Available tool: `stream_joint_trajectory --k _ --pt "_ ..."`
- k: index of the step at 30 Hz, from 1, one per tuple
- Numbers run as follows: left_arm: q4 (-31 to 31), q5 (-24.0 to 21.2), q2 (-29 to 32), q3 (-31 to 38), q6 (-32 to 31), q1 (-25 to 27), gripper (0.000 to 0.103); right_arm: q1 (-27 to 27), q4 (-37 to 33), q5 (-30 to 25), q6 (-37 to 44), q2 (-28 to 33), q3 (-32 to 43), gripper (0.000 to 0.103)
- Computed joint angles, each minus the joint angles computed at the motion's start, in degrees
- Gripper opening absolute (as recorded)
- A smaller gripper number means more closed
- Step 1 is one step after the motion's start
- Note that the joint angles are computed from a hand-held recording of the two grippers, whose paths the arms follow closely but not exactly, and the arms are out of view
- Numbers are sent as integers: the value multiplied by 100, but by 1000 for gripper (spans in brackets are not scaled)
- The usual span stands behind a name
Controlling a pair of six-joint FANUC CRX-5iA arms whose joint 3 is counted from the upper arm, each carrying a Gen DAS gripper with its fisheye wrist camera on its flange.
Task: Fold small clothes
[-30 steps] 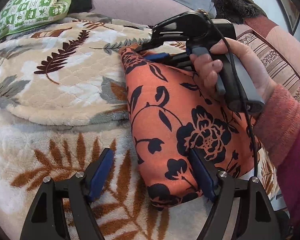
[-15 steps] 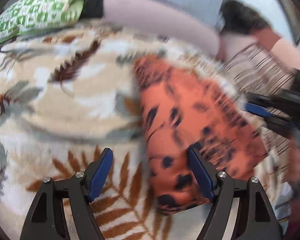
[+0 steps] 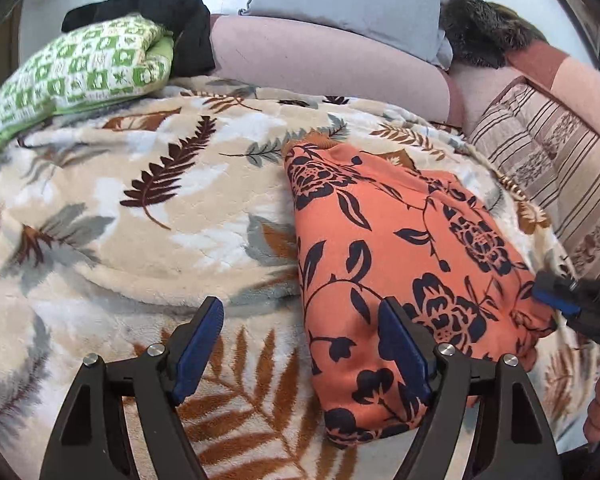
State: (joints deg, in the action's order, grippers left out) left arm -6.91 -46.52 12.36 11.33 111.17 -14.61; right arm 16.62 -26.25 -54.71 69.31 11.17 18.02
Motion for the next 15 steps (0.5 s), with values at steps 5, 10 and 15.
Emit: stream_joint_trajectory --k 5,10,15 --pt "-388 -277 149 274 138 -141 81 57 107 -247 -304 256 112 27" --pt "-407 -276 177 297 150 -153 81 187 346 326 -197 93 8 26" --pt "-505 -300 222 367 192 -194 82 272 304 451 -94 300 297 26"
